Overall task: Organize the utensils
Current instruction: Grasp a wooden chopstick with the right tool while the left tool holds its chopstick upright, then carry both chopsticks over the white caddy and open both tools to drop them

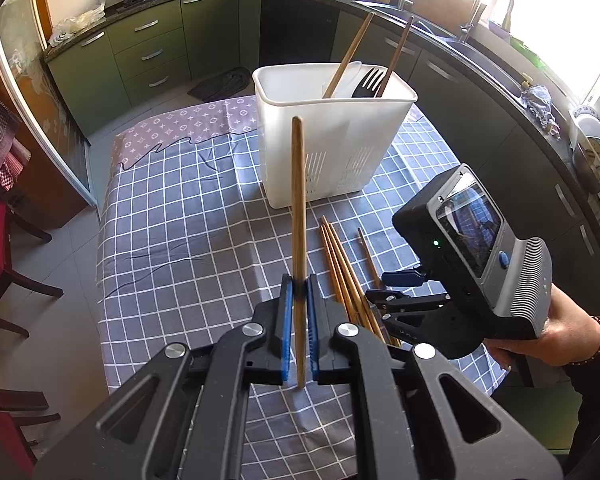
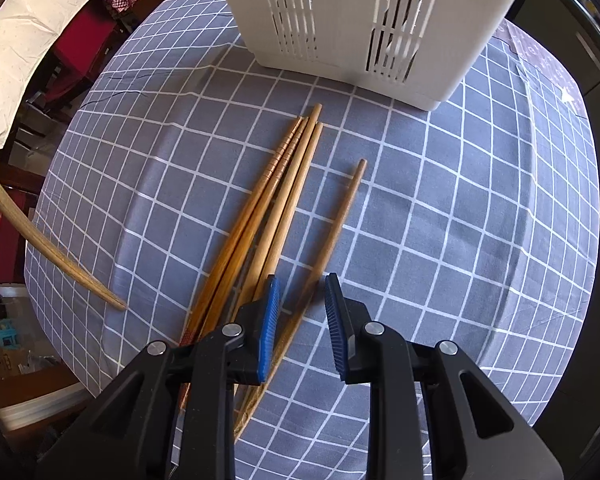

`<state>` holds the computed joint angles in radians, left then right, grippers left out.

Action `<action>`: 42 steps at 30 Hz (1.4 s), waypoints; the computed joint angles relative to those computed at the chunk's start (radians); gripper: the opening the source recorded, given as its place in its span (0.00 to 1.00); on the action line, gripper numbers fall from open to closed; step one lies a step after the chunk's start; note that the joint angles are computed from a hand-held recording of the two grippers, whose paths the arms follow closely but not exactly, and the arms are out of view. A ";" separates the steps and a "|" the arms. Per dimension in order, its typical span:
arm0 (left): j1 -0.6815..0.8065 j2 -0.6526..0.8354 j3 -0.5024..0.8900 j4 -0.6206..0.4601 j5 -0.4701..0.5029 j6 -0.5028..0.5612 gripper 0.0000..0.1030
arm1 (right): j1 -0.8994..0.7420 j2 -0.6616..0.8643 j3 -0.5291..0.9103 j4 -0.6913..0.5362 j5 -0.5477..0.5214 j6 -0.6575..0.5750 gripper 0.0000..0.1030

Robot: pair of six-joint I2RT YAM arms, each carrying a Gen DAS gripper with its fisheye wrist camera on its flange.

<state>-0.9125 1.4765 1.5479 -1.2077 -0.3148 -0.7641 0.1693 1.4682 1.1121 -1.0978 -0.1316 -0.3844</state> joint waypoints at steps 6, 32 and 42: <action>-0.006 -0.002 -0.001 0.000 -0.006 -0.001 0.07 | 0.024 -0.007 -0.018 0.026 0.025 0.014 0.07; -0.020 0.020 0.053 -0.002 -0.076 0.037 0.07 | -0.453 -0.246 0.263 -0.248 -0.363 -0.336 0.06; -0.011 0.031 0.067 -0.010 -0.070 0.047 0.07 | -0.450 -0.239 0.256 -0.249 -0.374 -0.333 0.06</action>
